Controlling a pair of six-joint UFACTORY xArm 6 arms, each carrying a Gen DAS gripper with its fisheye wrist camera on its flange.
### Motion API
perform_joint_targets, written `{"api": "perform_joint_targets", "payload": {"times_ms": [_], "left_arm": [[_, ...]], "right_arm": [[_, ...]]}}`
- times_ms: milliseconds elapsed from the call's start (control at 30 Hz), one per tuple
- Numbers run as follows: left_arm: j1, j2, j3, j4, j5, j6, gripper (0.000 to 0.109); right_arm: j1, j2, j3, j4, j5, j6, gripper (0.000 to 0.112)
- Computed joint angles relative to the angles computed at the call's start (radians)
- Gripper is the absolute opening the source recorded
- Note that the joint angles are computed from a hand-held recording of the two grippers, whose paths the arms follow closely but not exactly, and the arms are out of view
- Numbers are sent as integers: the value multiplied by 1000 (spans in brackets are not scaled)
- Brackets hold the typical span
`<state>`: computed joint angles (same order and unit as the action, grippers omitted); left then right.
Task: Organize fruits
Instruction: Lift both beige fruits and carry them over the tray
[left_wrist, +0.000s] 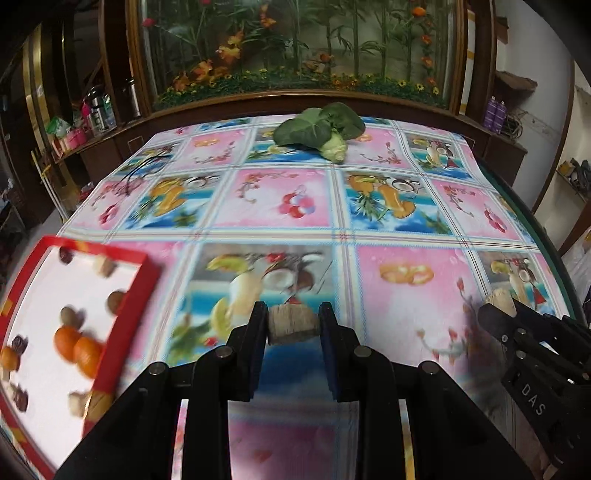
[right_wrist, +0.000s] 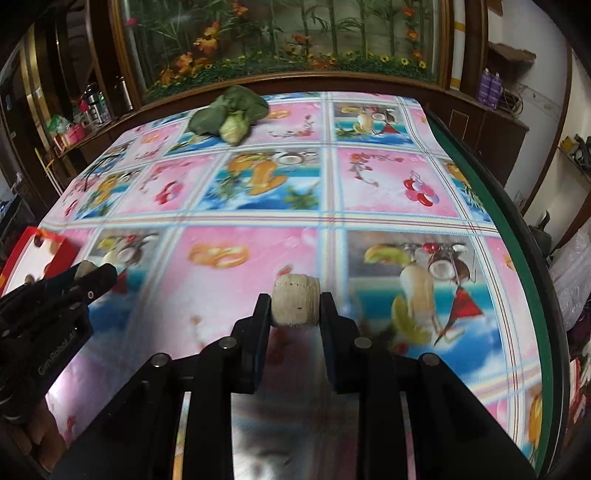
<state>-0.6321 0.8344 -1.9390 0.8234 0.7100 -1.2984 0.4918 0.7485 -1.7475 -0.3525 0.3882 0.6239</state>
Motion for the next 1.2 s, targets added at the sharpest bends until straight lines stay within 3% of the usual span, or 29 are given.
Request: {"api": "perform_joint_targets", "payload": {"times_ms": [267,467,833,1200], "left_arm": [[1,-196,295,124,-40,-193,27],[3,-284,425,171,-38,-291,27],[1,-400,565,238,-15,-397,27],[9,-489,664,279,0,-456,27]], "right_arm": [[43,-121,148,-205,-27,218,28],[70,-151,182,-266,-15,277,28],[106,-178,191,-310,-32,308,28],[142,-165,158,-269,-46,244,28]]}}
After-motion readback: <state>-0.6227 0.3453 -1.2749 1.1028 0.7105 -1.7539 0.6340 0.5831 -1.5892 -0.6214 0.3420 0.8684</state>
